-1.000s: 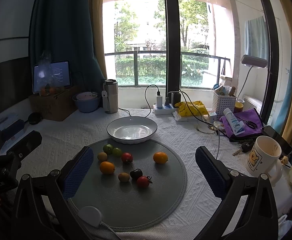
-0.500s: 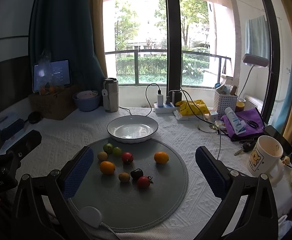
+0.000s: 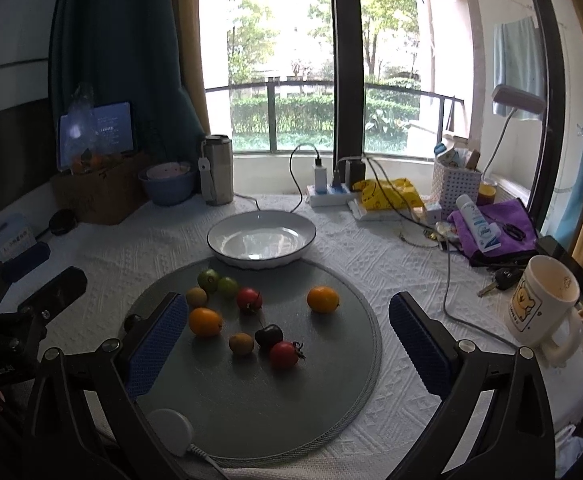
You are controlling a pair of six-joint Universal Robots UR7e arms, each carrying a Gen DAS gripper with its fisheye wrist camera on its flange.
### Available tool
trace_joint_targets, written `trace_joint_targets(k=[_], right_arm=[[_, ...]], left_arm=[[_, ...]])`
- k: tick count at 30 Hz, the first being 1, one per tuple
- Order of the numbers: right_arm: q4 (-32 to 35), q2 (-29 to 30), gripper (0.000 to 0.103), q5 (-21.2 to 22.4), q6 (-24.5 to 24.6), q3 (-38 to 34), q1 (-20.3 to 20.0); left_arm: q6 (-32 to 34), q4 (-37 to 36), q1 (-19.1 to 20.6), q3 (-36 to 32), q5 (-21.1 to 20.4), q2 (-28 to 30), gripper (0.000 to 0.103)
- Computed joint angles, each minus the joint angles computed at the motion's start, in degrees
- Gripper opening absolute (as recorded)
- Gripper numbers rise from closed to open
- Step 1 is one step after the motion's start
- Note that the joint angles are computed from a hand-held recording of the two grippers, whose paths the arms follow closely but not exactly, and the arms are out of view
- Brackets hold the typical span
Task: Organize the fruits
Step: 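Grasp the dark plum with the left gripper while the right gripper grasps the red cherry tomato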
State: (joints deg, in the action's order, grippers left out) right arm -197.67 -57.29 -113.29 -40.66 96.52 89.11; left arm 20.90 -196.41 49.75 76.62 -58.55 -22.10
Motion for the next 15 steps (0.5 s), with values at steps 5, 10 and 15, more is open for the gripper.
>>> trace_joint_targets(k=[5, 10, 15], right_arm=[[5.4, 1.3, 0.088, -1.3, 0.9, -2.5, -1.0], [11.0, 2.2, 0.08, -1.7, 1.9, -4.6, -2.5], [16.8, 3.0, 0.063, -1.1, 3.3, -6.5, -4.0]], left_arm=[[-3.1, 8.1, 1.2, -3.2, 2.5, 1.4, 0.102], [-4.9, 15.5, 2.2, -6.7, 4.6, 3.3, 0.102], [-6.9, 22.4, 3.1, -9.6, 6.4, 4.6, 0.09]])
